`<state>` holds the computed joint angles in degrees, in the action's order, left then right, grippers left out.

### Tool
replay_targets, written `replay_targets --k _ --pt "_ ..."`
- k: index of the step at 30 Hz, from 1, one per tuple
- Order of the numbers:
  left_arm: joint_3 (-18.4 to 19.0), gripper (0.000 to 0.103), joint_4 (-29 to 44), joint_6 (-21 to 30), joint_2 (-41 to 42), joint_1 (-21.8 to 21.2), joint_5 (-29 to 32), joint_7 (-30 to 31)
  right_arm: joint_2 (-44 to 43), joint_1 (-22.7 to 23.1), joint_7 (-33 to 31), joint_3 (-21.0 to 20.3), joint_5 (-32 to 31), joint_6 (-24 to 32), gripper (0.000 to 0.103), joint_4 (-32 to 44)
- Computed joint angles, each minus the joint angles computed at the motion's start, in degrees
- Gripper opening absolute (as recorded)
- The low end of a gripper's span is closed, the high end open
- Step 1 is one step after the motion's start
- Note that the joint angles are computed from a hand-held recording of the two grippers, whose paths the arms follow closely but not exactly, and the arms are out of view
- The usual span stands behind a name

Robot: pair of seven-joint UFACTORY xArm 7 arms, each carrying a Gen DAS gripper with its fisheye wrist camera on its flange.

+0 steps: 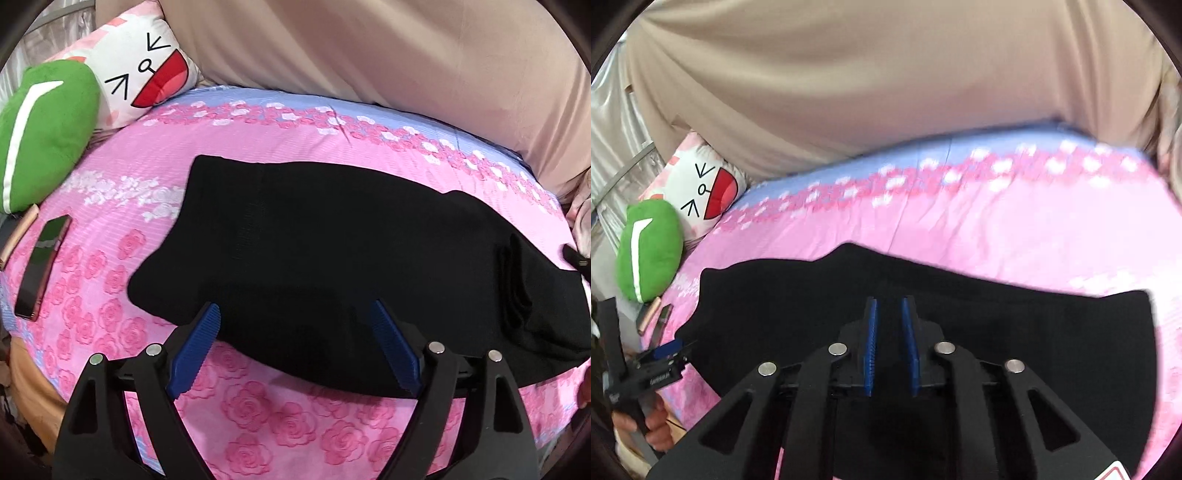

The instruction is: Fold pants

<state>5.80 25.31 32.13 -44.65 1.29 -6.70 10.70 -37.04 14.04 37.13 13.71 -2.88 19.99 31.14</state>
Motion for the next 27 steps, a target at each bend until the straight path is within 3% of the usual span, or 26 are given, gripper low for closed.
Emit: replay_targets --k 6,7,9,11,13,15,18,20,22,25,27 --pt "0.0 0.086 -0.2 0.2 -0.5 1.1 0.8 0.1 15.3 -2.2 0.5 2.0 -4.0 -3.6 0.018 5.3" --pt "0.2 0.086 0.0 0.3 -0.2 1.3 0.8 0.1 15.6 -4.6 3.1 4.7 -7.5 -3.8 0.018 6.1" --pt "0.3 0.086 0.4 0.1 0.8 2.1 1.2 -0.1 15.4 -4.9 3.7 5.8 -10.8 0.3 0.017 8.1" --pt "0.8 0.086 0.7 -0.1 1.2 2.2 1.1 0.2 11.6 -1.2 2.7 1.3 -6.9 -1.6 0.015 5.7" --pt "1.2 0.086 0.6 -0.6 1.3 2.6 1.0 0.4 7.9 -1.3 3.1 1.1 -5.2 -1.8 0.017 3.3" --pt "1.9 0.086 0.6 -1.0 1.8 2.7 0.4 0.6 11.5 1.4 0.7 -0.3 -4.3 1.2 0.017 4.4" --pt "4.9 0.086 1.6 0.2 3.2 1.9 -3.3 0.4 11.6 -3.5 6.2 5.8 -10.5 2.3 0.017 5.5" --pt "8.9 0.086 2.9 2.3 3.8 2.0 -7.2 0.5 9.1 -2.7 8.0 5.6 -10.7 2.3 0.017 5.1" --pt "11.5 0.087 4.0 3.4 5.2 3.7 -10.1 -0.1 6.3 -0.1 7.5 4.0 -9.0 0.4 0.025 3.1" --pt "15.3 0.089 6.7 5.8 9.3 4.2 -15.1 1.3 1.3 -0.5 9.2 6.4 -9.8 3.3 0.043 0.9" --pt "17.0 0.089 8.5 7.5 12.0 3.2 -19.3 3.8 -1.4 -0.1 10.2 7.0 -9.6 4.6 0.044 -0.7"
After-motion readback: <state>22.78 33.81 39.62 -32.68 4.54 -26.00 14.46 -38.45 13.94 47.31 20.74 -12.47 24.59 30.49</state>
